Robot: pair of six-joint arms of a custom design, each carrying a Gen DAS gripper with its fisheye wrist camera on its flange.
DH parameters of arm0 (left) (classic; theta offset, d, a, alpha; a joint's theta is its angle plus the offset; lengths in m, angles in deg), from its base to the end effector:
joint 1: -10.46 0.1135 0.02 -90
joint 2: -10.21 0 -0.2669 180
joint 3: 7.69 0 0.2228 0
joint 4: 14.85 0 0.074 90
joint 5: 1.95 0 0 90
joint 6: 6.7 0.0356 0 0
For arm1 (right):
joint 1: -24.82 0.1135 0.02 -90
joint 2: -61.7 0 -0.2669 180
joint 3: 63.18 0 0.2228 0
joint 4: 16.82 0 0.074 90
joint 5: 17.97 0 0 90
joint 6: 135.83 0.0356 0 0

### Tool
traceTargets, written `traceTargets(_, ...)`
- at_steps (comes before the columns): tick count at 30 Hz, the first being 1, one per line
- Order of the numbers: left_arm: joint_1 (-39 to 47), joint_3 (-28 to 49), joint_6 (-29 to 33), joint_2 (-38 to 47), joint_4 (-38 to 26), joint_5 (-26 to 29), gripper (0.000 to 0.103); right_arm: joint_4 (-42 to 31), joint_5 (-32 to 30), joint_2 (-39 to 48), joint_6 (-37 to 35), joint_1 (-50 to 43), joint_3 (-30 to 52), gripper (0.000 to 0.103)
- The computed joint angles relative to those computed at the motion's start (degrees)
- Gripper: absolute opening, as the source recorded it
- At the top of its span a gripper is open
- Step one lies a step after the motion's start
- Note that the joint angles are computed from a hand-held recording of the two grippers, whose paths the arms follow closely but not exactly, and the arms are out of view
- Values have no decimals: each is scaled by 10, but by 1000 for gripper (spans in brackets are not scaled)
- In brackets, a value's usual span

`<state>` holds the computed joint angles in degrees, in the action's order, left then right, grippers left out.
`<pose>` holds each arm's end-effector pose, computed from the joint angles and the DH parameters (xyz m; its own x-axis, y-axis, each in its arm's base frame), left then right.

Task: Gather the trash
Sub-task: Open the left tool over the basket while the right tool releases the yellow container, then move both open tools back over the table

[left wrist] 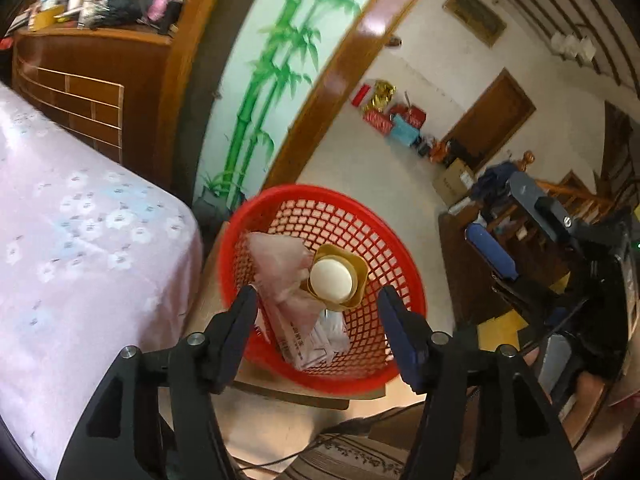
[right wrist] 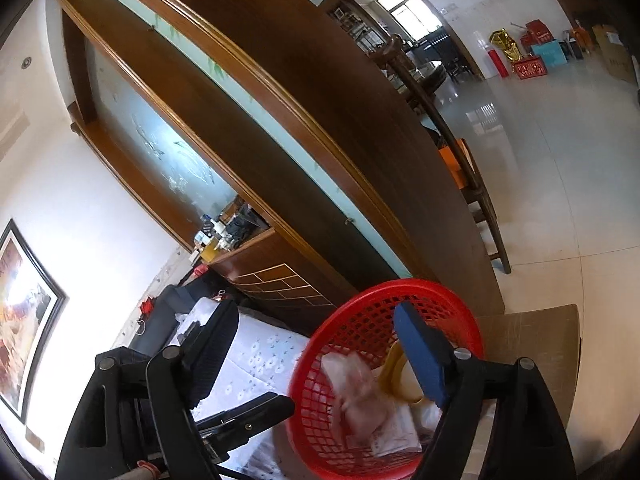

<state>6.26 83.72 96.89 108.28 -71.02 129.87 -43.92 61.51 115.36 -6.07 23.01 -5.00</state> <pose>0.3221 -0.0475 0.2625 -0.7782 0.2327 -0.5832 0.5567 0.6854 -0.4693 0.1847 0.0007 0.3042 -0.3829 0.6412 -0.6650 0.1398 0.7518 0.6444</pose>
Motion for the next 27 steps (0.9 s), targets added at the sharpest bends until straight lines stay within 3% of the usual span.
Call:
traceTargets(4,91,1,32,-53,-58,32,69,-10,59,-14,1,82,30,85)
traceTargets(7,194,5,75,-98,-96,57,79,14,111,-6,9,170,47,88)
traceTargets(10,324,32,136,-116,-145,85,80,42,172,32,7,269,77,88)
traceTargets(13,468,111,214,-62,-233,121,80,73,202,94,-4,355,117,89)
traceTargets(16,558,178,248,-10,-260,123,80,96,196,188,-16,427,182,89)
traceTargets(19,636,248,225,53,-248,119,80,86,180,298,-43,486,276,89)
traceTargets(23,712,395,198,166,-283,121,80,52,140,437,-80,537,425,89)
traceTargets(27,753,507,174,237,-292,122,80,-15,128,564,-111,573,594,89)
